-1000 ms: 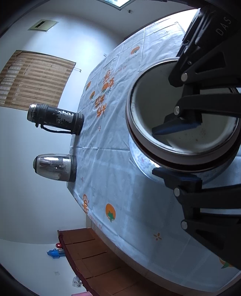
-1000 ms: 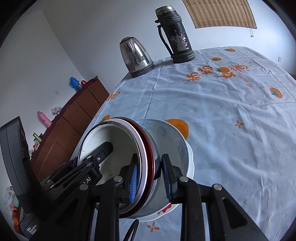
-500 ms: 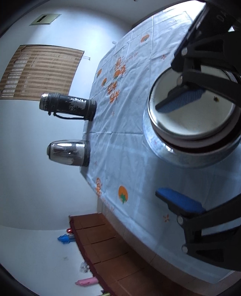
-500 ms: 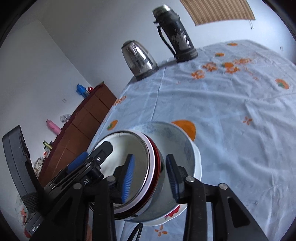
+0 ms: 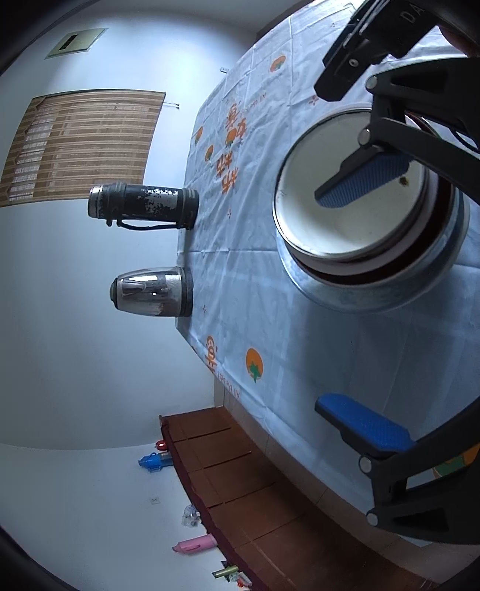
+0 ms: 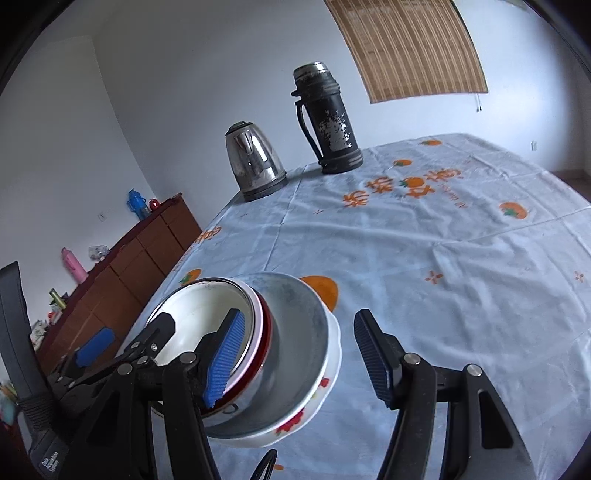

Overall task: Organize plates and bowls
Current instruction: 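Lower the nested bowls onto the blue patterned bowl and open both grippers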

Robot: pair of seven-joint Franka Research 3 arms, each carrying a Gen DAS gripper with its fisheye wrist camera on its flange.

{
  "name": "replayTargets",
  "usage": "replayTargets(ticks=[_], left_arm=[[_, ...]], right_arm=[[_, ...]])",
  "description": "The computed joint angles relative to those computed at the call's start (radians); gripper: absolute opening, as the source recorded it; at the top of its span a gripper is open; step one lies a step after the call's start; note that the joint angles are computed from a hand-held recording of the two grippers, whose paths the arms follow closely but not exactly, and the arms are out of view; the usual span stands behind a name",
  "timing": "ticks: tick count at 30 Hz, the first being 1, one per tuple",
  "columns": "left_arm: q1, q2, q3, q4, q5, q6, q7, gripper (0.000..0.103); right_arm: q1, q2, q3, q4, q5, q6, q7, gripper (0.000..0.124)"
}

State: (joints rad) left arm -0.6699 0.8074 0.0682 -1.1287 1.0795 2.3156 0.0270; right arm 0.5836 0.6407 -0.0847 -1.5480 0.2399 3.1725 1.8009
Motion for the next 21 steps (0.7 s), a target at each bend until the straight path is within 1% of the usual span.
replayTargets(ticks=[3,6,8,10,14,18,21], left_arm=[[-0.01,-0.013,0.005,-0.022,0.016,-0.004,-0.018,0.102],[-0.011,-0.026,0.0,-0.042,0.026,0.0,-0.035,0.102],[-0.013,-0.033,-0.002,-0.053,0.035,0.001,-0.046,0.102],[-0.015,-0.036,-0.005,-0.057,0.042,-0.001,-0.052,0.102],[-0.019,-0.045,-0.012,-0.067,0.053,-0.007,-0.058,0.102],[-0.026,-0.049,-0.017,-0.071,0.061,-0.023,-0.063,0.102],[-0.031,-0.06,-0.018,-0.087,0.073,-0.026,-0.083,0.102]], right_arm=[[0.008,-0.014,-0.007,-0.026,-0.002,0.018,-0.007,0.064],[0.035,-0.023,-0.039,-0.049,0.003,0.037,-0.004,0.065],[0.044,-0.034,-0.048,-0.07,0.013,0.052,-0.004,0.065],[0.044,-0.041,-0.049,-0.084,0.023,0.065,-0.01,0.069],[0.085,-0.06,-0.092,-0.126,0.051,0.112,-0.025,0.072],[0.118,-0.078,-0.121,-0.154,0.087,0.135,-0.062,0.073],[0.17,-0.089,-0.168,-0.184,0.127,0.173,-0.1,0.074]])
